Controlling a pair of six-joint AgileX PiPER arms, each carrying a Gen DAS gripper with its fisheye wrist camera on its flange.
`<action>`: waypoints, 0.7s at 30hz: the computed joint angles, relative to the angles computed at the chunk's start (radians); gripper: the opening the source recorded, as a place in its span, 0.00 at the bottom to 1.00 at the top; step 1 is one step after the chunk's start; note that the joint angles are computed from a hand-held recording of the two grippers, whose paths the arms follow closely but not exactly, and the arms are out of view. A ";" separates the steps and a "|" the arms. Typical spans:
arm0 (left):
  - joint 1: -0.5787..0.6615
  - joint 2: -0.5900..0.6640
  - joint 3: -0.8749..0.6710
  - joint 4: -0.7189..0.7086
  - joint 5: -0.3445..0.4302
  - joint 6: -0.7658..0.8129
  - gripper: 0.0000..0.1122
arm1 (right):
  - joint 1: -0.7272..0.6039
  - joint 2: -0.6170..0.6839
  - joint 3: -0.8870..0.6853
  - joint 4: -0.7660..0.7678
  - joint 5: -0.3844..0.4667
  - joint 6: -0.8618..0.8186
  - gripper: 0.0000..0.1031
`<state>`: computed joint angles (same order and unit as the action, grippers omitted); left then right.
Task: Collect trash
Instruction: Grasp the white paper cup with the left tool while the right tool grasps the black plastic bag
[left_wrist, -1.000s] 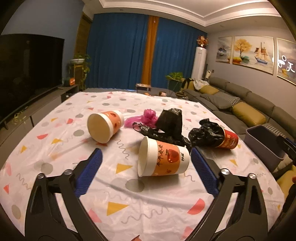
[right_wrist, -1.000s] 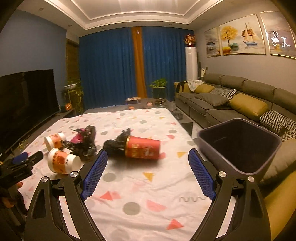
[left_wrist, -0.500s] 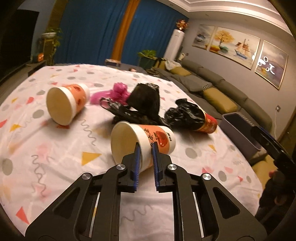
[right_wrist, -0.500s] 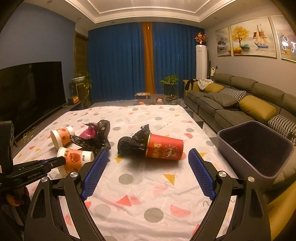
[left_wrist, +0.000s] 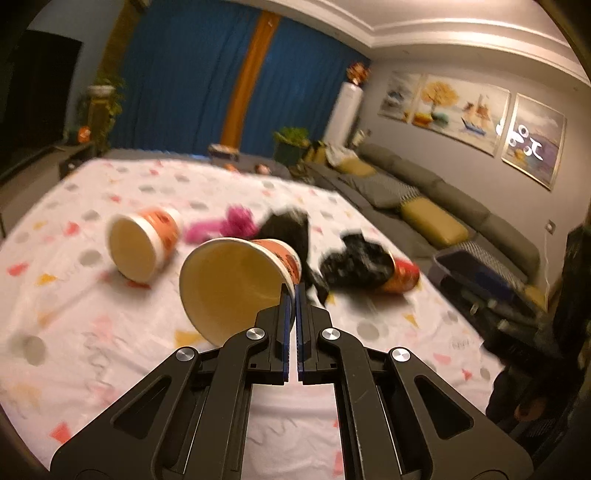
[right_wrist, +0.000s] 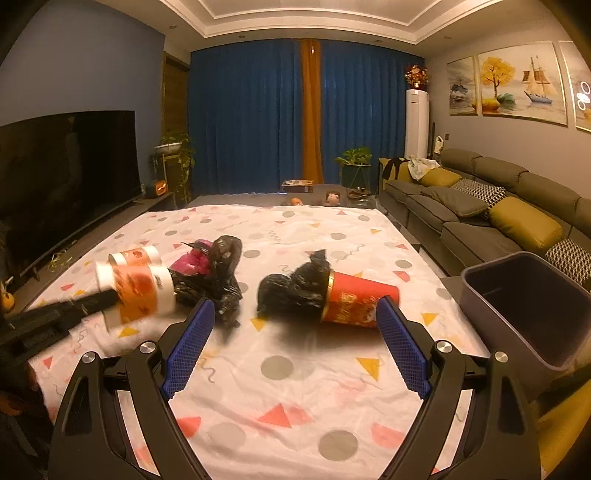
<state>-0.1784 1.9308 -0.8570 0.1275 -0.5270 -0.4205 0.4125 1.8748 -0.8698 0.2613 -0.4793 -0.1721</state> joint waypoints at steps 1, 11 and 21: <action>-0.003 -0.021 0.001 -0.072 0.012 0.059 0.02 | 0.009 0.010 -0.019 0.011 0.008 -0.012 0.84; -0.002 -0.031 -0.081 -0.526 0.031 0.478 0.02 | 0.074 0.137 -0.246 0.174 0.131 -0.191 0.83; 0.053 0.043 -0.105 -0.472 0.005 0.406 0.02 | 0.099 0.326 -0.556 0.614 0.286 -0.660 0.74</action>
